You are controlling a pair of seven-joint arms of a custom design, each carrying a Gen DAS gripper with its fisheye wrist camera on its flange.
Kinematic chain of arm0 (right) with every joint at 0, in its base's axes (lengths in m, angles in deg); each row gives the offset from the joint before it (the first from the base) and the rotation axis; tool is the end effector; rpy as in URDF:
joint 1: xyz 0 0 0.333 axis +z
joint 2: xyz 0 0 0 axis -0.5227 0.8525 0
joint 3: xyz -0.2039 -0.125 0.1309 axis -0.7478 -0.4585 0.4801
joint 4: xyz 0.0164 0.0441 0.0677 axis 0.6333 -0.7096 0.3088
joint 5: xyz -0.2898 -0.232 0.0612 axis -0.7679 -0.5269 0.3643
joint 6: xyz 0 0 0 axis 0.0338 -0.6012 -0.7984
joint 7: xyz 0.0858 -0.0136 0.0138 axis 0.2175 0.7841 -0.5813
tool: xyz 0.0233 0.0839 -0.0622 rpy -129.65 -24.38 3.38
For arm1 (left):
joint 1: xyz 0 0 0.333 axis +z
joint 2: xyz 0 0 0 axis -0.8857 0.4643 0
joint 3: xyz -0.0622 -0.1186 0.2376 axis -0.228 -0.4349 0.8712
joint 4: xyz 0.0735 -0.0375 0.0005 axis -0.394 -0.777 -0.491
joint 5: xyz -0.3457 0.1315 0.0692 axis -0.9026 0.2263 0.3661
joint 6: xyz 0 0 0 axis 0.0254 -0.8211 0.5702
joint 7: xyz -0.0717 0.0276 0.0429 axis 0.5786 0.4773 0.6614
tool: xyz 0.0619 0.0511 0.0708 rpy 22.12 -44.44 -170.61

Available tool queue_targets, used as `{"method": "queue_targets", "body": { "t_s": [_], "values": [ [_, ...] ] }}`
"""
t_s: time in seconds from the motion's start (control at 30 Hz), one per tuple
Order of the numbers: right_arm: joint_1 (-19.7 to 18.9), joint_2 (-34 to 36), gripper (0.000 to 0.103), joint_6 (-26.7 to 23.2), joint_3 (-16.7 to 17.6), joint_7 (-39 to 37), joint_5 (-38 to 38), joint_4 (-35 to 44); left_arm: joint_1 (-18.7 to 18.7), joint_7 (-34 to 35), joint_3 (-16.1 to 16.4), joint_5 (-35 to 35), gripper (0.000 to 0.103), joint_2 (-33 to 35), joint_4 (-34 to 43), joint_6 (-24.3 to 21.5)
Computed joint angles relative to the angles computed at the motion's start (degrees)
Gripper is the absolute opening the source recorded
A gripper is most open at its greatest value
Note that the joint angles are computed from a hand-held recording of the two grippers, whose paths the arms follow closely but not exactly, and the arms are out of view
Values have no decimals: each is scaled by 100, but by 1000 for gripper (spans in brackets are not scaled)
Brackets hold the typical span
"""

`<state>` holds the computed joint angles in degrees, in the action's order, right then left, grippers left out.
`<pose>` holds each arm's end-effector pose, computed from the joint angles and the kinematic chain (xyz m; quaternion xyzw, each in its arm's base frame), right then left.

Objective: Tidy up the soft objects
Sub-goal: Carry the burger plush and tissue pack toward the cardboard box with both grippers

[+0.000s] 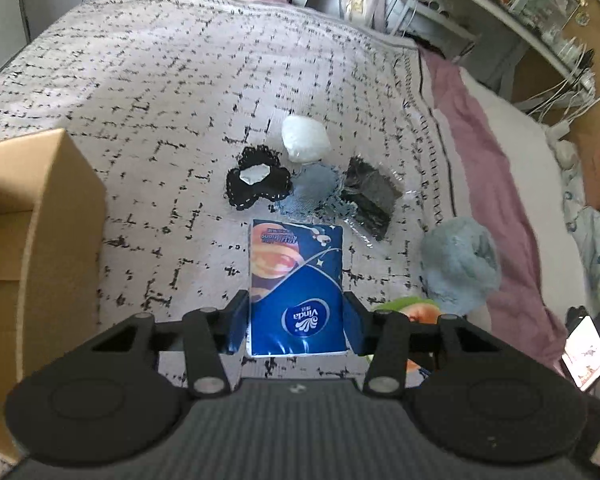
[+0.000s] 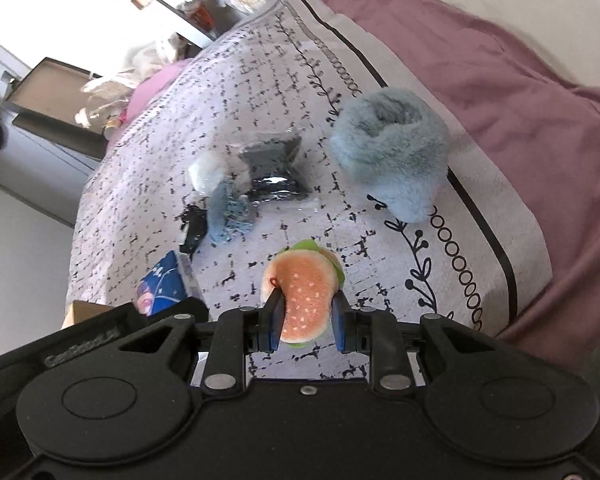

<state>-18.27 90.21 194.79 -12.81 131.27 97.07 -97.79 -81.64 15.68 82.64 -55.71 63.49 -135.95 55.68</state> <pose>0.6626 0.2242 0.3971 -0.5509 0.7576 -0.0033 0.3499 0.6641 -0.2959 0.4501 -0.7613 0.5874 -0.2485 0.1166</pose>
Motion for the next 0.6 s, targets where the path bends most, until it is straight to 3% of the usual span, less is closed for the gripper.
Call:
{"method": "queue_targets", "body": {
  "t_s": [0.23, 0.6],
  "values": [
    [37, -313, 24, 154, 100, -312, 67, -296, 104, -256, -25, 87, 48, -992, -1279, 569],
    [275, -499, 24, 279, 194, -768, -3, -393, 462, -874, -87, 577, 48, -2452, -3031, 1010]
  ]
}}
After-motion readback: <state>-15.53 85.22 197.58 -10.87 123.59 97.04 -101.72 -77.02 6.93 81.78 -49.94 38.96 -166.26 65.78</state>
